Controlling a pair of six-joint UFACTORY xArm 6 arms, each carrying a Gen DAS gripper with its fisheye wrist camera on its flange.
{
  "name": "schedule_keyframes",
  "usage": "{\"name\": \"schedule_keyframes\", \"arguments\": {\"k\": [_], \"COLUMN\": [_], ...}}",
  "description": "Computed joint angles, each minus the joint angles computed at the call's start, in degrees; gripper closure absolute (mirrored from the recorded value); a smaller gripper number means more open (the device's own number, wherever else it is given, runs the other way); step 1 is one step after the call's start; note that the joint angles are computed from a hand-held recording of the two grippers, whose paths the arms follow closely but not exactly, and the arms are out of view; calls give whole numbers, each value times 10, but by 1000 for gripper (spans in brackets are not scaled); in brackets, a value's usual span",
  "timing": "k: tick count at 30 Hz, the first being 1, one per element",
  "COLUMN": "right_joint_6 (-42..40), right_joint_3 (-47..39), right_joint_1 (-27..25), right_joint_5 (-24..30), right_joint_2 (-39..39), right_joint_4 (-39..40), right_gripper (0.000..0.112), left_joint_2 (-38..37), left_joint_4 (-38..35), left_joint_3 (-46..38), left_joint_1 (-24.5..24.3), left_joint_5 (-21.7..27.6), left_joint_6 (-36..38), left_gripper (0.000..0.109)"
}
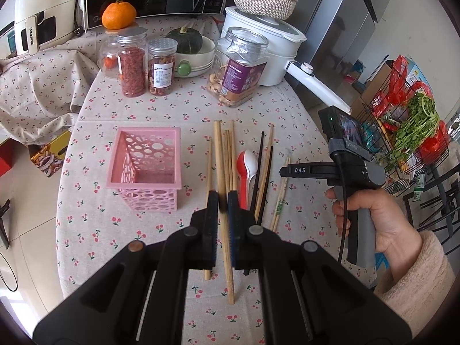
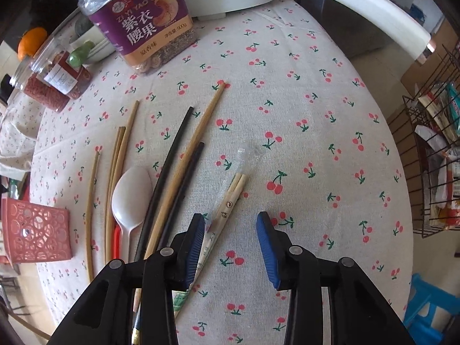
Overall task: Organize utensils
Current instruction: 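Lift the wooden chopstick with the left tool while the right tool grasps the wrapped chopstick pair, then lower both held chopsticks into the pink basket and open both tools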
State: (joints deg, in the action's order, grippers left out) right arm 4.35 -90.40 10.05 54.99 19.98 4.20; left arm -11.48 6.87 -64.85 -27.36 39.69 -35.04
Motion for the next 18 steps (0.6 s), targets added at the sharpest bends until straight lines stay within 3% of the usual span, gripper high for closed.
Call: {"name": "schedule_keyframes", "arguments": {"k": [2, 3, 6, 10, 13, 18], "right_joint_6": [9, 3, -3, -43, -69, -114], "right_joint_3": [21, 26, 26, 44, 72, 124], "right_joint_1": [18, 21, 14, -7, -4, 9], "right_joint_5": [-19, -24, -24, -48, -82, -135], "right_joint_2": [-12, -16, -16, -41, -82, -155], "right_joint_4": [-56, -50, -3, 110, 152, 234], "right_gripper": [85, 98, 107, 107, 107, 107], "left_joint_2": [0, -1, -9, -36, -61, -109], "left_joint_4": [8, 9, 18, 67, 107, 221], "left_joint_3": [0, 1, 8, 20, 29, 56], "left_joint_1": [0, 0, 1, -4, -5, 11], "left_joint_5": [2, 2, -4, -23, -41, -112], "left_joint_6": [-5, -6, -22, -63, -90, -186], "left_gripper": [101, 101, 102, 102, 102, 102]}}
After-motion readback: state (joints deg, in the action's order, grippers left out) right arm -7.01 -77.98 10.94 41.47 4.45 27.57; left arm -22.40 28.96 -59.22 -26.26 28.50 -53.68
